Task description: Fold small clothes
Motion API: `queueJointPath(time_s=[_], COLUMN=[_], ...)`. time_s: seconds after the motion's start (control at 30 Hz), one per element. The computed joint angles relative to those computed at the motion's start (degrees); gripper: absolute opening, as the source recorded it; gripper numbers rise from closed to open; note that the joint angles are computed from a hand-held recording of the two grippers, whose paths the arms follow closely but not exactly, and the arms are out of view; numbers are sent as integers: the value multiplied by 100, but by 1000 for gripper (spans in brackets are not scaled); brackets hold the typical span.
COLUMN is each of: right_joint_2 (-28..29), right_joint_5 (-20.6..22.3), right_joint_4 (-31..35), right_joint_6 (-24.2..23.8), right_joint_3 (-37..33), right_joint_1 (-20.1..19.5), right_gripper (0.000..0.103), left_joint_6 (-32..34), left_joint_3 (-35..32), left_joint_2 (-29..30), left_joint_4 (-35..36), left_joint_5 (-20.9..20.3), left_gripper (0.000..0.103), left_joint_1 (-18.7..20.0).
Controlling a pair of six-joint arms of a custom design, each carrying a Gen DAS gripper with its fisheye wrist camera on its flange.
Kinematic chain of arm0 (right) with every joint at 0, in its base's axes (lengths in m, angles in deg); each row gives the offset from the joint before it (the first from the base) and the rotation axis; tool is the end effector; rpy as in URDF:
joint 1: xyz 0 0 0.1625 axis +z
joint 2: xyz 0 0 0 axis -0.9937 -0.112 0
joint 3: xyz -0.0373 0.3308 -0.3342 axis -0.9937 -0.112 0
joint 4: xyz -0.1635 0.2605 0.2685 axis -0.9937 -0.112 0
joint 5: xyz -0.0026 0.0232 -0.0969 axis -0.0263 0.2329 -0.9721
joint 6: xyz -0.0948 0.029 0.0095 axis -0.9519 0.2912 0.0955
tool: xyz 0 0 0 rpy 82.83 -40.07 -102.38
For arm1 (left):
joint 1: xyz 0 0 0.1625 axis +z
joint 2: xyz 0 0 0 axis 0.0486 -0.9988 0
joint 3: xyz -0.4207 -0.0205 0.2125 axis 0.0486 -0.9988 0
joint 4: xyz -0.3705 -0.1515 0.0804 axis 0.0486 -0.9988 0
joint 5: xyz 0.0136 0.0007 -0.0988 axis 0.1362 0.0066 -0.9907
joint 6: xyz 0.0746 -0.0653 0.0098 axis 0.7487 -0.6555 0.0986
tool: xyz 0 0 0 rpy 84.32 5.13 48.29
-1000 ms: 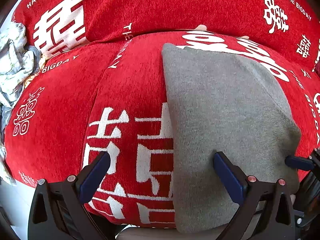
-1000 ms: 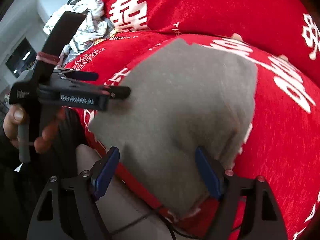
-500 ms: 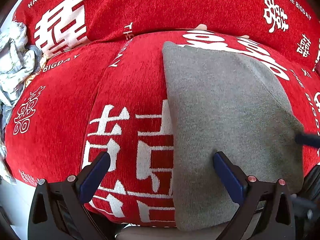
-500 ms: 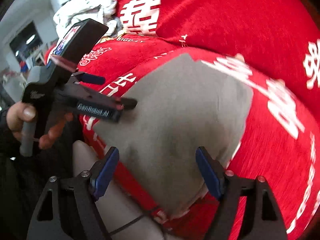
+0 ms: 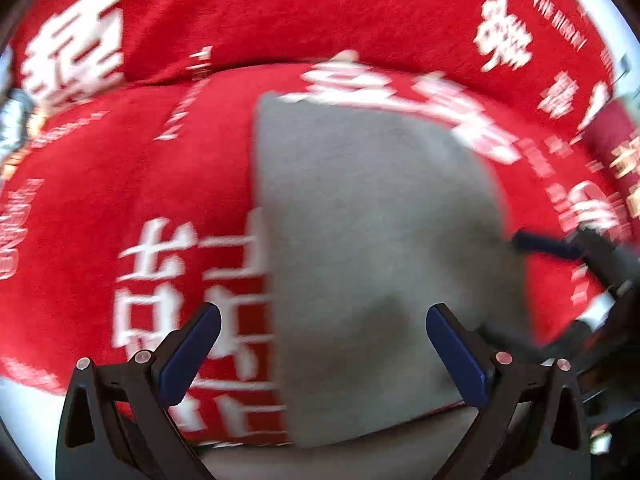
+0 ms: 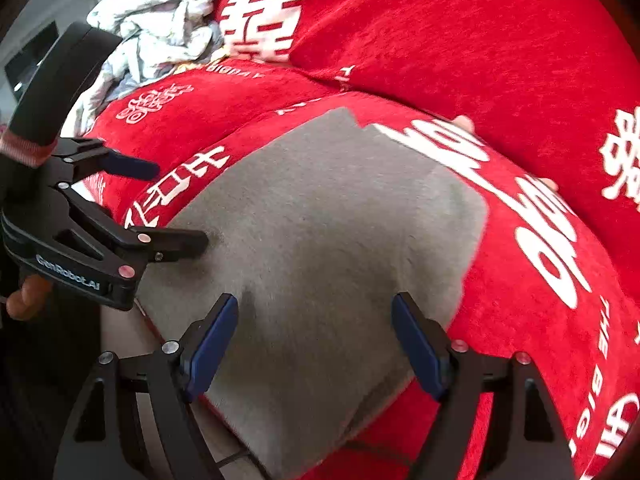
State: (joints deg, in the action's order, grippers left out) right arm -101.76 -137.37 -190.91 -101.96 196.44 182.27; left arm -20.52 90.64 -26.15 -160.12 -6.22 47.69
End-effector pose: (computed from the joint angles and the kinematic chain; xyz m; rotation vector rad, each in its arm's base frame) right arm 0.1879 -0.6077 0.2060 1.1928 -2.3496 0.2424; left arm -0.2425 -0.5987 0.1500 0.2035 2.5397 -0.4599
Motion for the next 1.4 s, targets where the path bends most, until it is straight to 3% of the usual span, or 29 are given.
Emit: queueJointPath(time_s=[0.03,0.1,0.17,0.27,0.33,0.5,0.73,0.93,1.03,1.17,1.4], right_joint_2=[-14,-104,-133,-170,-208,-147,-211,-137,-97,42,78], right_joint_5=[-24,28,-6,-21,50,-34,-142,-531,-623,-1082,-1233], right_joint_4=[-65,-70,-41,-89,-105,-154,-115,87,107,78,246], right_joint_6=[24,168,227,245,258,294,558,1106,1158,1159,1288], right_joint_3=[6,51,58,125,187,245,143,-82,-131,-190,-242], right_joint_1=[7,-12,-6,20,25,42,43,62,103,230,254], right_gripper=[83,84,84,84,84,84,84,84,84,84,84], left_joint_6=[92,141,-202,-780,-672,-803,-13,-435,-651,-959,-1258], left_joint_3=[-141,-468,-1107,-1911,-2138,-2572,-1589,-951,-705,-346,-467], left_joint_2=[56,237,589,991,1096,1277,772,488,389,244,247], left_joint_4=[-116,-24,841,2102,2116,2513,1335,1135,1002,522,1214], left_joint_5=[-158,-64,395,426,249,594,554,485,570,760,743], left_gripper=[103,103,103,103,103,103,103,103,103,103,103], left_joint_1=[56,143,296,649,775,763,222,-4,-66,-183,-238])
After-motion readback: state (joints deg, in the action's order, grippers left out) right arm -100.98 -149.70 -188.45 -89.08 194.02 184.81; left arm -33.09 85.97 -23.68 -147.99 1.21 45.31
